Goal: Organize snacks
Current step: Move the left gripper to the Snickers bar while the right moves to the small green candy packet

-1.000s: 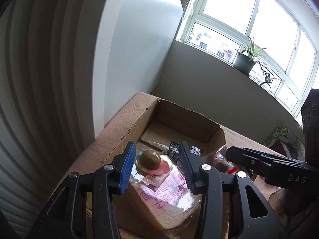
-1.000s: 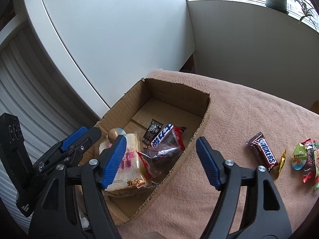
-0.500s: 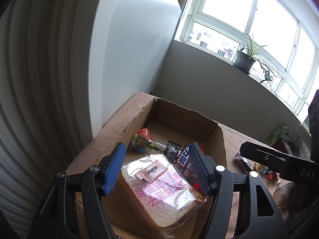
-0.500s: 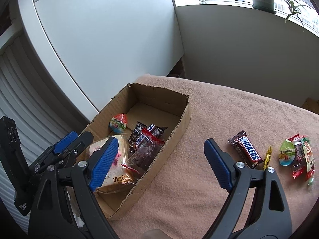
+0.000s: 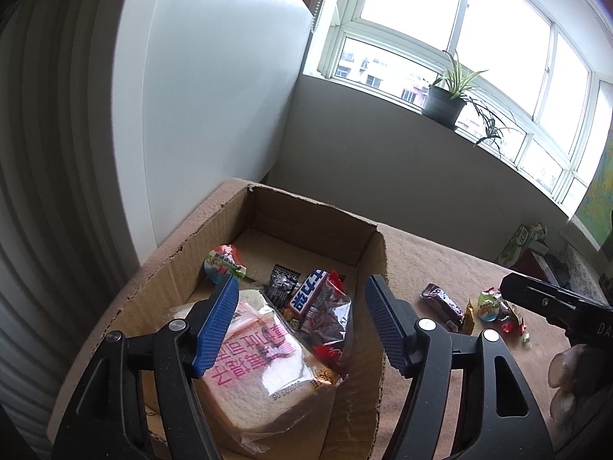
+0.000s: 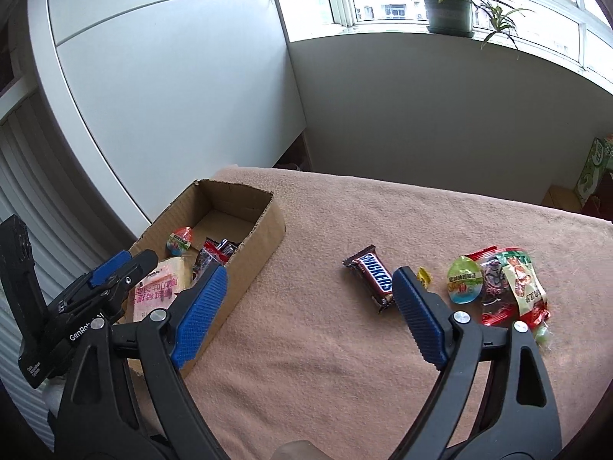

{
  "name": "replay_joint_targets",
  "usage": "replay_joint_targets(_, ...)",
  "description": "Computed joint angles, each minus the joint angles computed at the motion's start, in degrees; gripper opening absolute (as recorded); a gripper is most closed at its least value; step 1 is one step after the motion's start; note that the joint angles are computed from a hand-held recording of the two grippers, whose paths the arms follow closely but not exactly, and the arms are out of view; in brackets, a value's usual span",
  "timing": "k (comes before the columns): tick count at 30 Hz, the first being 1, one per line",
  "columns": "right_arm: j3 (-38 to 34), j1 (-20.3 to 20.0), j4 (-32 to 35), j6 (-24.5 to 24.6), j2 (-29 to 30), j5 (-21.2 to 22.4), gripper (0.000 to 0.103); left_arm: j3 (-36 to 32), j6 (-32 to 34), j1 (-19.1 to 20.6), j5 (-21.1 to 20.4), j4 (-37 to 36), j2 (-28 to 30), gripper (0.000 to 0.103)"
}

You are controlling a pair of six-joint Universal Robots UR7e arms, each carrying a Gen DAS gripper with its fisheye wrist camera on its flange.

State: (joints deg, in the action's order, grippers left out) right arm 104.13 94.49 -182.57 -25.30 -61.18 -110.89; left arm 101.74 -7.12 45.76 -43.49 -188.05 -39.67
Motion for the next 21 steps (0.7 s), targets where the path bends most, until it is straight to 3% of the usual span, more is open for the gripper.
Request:
replay_joint_targets(5,4.1,-3.0,-4.6,0.5,-4.7,1.2,0.090,-1.7,0.6,-1.4,-1.0,0.7,2.2,0.068)
replay_joint_targets(10,7.1,-6.8,-5.0,0.7,-9.1,1.5,0.090,-4.6,0.1,-2.5,-3.0,3.6,5.1,0.068)
replay_joint_targets(14,8.1,-9.6,-3.7,0.5,-11.8,1.0,0.090,-7.4,-0.9,-3.0,-5.0,7.1,7.5,0.068)
replay_joint_targets(21,6.7,-14.5,1.2,2.9,-15.8,3.8,0.090,-12.0,-5.2,-2.6,-8.1,14.3,10.3,0.068)
